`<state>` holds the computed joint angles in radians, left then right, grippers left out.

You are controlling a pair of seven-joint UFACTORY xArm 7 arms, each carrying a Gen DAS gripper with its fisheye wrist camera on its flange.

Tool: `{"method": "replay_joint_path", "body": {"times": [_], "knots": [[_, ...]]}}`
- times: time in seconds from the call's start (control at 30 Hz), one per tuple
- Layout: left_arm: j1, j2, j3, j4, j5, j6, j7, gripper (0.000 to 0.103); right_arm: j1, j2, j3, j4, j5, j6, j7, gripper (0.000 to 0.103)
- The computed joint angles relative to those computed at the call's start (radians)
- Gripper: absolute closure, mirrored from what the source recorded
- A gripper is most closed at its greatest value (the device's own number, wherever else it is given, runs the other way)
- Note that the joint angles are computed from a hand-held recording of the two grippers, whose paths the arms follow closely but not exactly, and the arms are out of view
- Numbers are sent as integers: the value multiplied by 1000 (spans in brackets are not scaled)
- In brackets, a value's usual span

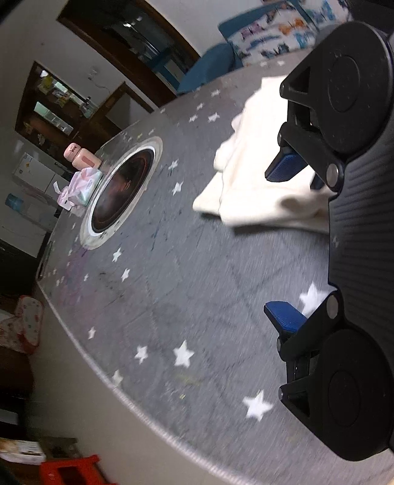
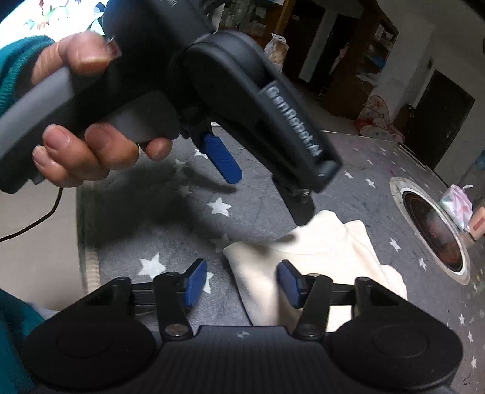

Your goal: Fold clothes

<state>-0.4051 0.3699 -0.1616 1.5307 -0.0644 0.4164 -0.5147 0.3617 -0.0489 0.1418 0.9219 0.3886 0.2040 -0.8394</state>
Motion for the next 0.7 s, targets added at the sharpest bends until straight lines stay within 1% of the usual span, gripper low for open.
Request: {"method": "replay_joint_path", "body": {"times": [0.03, 0.07, 0.1, 0.13, 0.27, 0.4, 0.43, 0.47, 0.5, 0.53, 0.57, 0.6, 0.67, 0.7], "knots": [[8, 6, -10, 6, -21, -1, 3, 15, -2, 0, -1, 2, 0, 0, 10, 70], [14, 13, -20, 13, -42, -1, 6, 15, -5, -1, -2, 3, -1, 0, 21, 74], [19, 21, -28, 22, -62, 1, 7, 15, -4, -3, -8, 8, 31, 9, 9, 81], [24, 29, -36, 31, -82, 3, 8, 15, 0, -7, -17, 16, 90, 25, -23, 83], [30, 58, -57, 67, -147, 15, 5, 15, 0, -25, -40, 36, 274, 71, -114, 87], [48, 97, -96, 108, -243, 22, 12, 15, -7, -50, -64, 49, 420, 112, -179, 88], [48, 106, -101, 117, -257, 21, 13, 18, -10, -57, -68, 49, 444, 118, -191, 89], [48, 115, -106, 127, -271, 19, 15, 24, -12, -63, -71, 48, 463, 122, -202, 89], [49, 125, -112, 137, -286, 18, 18, 27, -14, -71, -76, 44, 481, 128, -217, 89], [55, 136, -123, 146, -308, 18, 25, 36, -15, -80, -82, 40, 499, 136, -233, 89], [59, 146, -133, 154, -329, 17, 31, 50, -18, -87, -86, 38, 509, 146, -242, 89], [62, 154, -139, 158, -347, 15, 32, 55, -20, -93, -91, 37, 518, 157, -252, 89], [66, 169, -148, 165, -380, 11, 33, 73, -20, -98, -93, 34, 536, 162, -266, 89], [65, 170, -147, 162, -388, 7, 29, 76, -20, -98, -93, 32, 544, 163, -271, 89]]}}
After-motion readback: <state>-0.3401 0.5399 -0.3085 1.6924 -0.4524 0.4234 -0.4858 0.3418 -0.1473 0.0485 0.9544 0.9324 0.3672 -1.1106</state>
